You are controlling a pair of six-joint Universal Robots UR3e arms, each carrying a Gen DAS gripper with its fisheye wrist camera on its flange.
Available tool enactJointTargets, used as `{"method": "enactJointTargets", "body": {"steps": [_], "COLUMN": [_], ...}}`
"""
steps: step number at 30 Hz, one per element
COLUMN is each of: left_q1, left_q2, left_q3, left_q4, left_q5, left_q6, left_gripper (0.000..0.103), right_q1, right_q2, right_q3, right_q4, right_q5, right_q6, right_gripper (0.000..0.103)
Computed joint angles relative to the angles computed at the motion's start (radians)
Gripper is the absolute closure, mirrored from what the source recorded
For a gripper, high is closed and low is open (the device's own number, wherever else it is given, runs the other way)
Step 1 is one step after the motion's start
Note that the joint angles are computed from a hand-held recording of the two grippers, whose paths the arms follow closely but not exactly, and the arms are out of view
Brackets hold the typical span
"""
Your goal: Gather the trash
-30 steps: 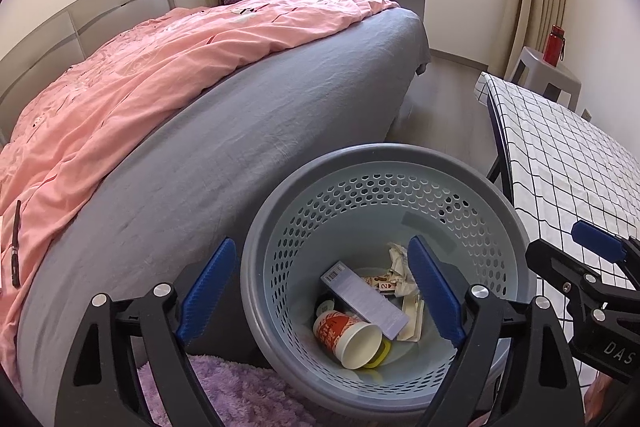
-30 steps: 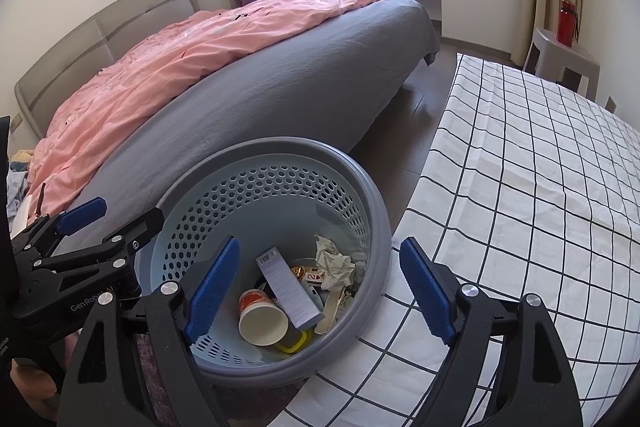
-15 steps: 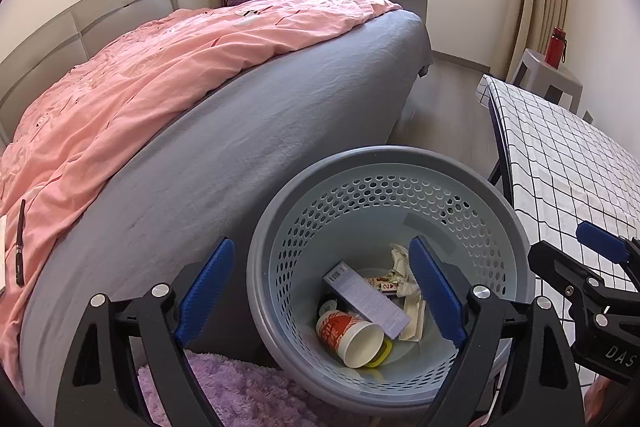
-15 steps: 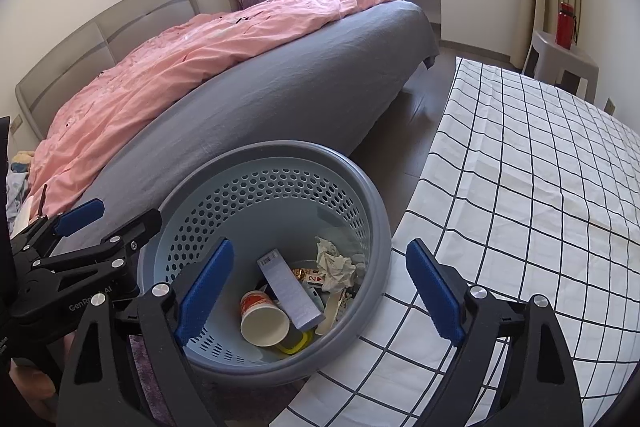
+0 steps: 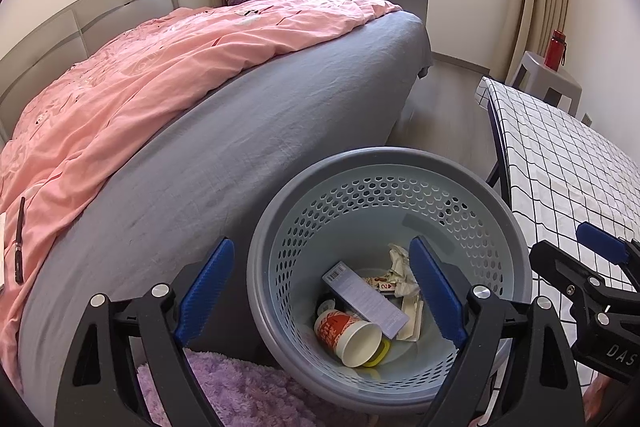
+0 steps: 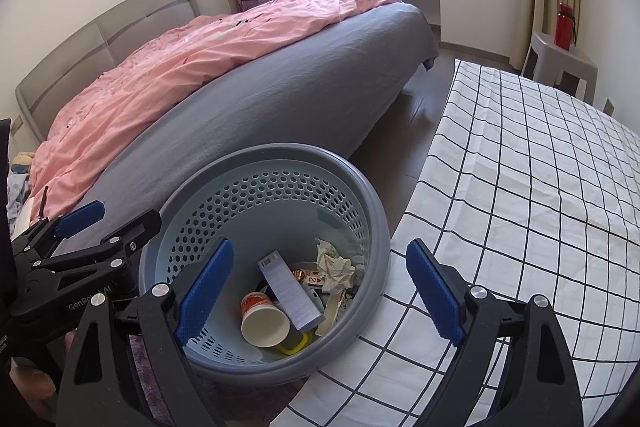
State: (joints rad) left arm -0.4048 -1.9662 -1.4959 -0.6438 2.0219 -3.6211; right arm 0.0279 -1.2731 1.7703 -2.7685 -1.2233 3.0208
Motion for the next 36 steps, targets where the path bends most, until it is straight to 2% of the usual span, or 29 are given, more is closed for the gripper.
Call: {"method": "enactJointTargets", "body": {"steps": [36], "left_q1": [-0.015], "left_q2": [-0.006], "left_q3": [0.015], "left_q4": [-0.016], "left_q5": [0.02], "left_q6": [-0.002], "left_gripper": [0.018], "right_q1": [-0.001], "right_q2": [-0.002], "right_q3": [-0.006], "right_q4": [0.007], "right_q5": [0.004], "right_q6": [-0.001], "right_gripper": [0.017]}}
